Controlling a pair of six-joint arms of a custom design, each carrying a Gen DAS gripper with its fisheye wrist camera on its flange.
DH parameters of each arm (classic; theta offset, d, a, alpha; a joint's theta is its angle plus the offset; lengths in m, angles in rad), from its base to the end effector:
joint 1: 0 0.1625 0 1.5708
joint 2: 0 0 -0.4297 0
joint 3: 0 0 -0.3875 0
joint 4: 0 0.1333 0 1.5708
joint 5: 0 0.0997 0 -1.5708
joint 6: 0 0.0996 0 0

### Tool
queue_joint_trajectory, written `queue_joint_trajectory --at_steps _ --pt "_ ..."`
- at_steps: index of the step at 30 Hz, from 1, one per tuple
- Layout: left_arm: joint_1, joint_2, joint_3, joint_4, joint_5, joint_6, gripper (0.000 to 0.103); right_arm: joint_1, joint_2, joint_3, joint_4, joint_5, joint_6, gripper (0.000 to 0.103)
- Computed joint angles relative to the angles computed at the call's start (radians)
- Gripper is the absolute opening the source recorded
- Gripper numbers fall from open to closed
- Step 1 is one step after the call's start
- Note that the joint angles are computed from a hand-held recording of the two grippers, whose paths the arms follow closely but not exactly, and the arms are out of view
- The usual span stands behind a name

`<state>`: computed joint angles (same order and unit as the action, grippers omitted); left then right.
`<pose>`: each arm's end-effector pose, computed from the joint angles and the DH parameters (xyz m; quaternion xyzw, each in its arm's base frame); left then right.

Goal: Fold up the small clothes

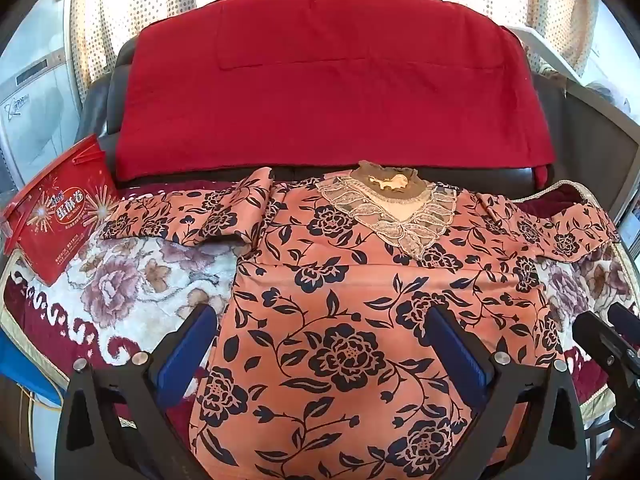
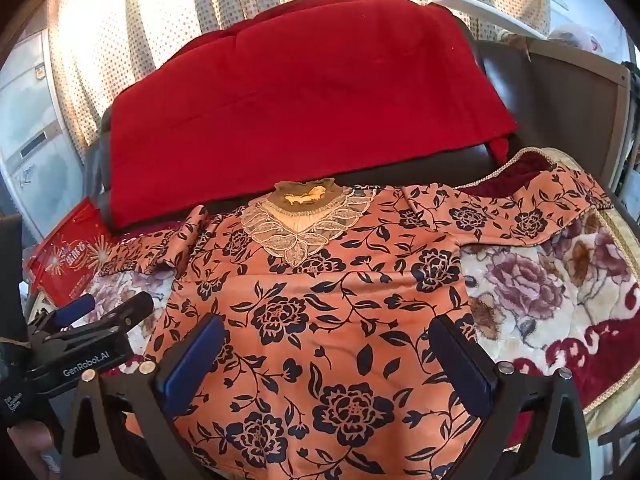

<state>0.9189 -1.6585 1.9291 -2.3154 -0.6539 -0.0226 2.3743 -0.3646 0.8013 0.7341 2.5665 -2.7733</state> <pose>-0.1055 -0.4882 0.4786 0.1710 0.8610 -0.3410 0.3363 0.5253 -0.4375 0.0631 0.0933 -0.8613 0.4042 0.2934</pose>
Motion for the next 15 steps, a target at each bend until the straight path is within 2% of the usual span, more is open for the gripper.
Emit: queue_joint_trajectory --at_steps 4,15 --pt "0.001 0.003 -0.005 0.003 -0.001 0.000 0.103 0.001 0.009 -0.016 0.017 0.005 0.010 0.103" --pt "-0.001 0.005 -0.009 0.010 0.008 -0.005 0.103 0.001 -0.011 0.017 -0.024 0.001 -0.034 0.103"
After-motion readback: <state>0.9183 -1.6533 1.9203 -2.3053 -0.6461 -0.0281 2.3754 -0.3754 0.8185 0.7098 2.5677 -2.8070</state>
